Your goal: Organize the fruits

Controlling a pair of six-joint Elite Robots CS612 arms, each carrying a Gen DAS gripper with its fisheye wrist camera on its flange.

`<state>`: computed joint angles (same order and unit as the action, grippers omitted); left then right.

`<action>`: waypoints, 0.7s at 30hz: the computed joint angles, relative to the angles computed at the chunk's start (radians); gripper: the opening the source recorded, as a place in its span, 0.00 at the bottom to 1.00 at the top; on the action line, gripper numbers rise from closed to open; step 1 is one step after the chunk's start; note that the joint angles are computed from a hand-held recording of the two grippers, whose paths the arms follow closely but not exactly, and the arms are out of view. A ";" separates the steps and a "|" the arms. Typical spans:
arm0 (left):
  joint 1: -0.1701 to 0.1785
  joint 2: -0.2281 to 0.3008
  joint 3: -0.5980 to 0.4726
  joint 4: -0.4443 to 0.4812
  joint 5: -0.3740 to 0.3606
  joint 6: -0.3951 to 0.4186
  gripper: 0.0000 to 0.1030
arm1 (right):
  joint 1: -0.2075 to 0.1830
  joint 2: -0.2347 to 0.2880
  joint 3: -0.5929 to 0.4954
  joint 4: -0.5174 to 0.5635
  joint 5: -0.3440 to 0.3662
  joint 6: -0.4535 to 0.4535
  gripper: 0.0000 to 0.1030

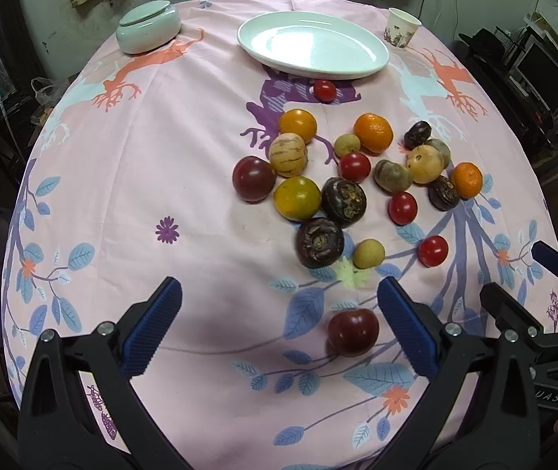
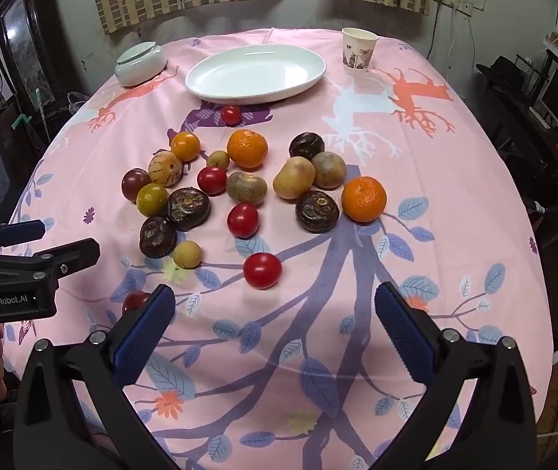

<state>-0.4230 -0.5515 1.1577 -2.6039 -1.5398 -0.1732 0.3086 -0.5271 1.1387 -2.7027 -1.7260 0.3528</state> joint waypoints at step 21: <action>-0.004 0.008 -0.021 0.044 0.010 0.006 0.98 | -0.006 0.006 -0.003 0.007 0.025 0.000 0.99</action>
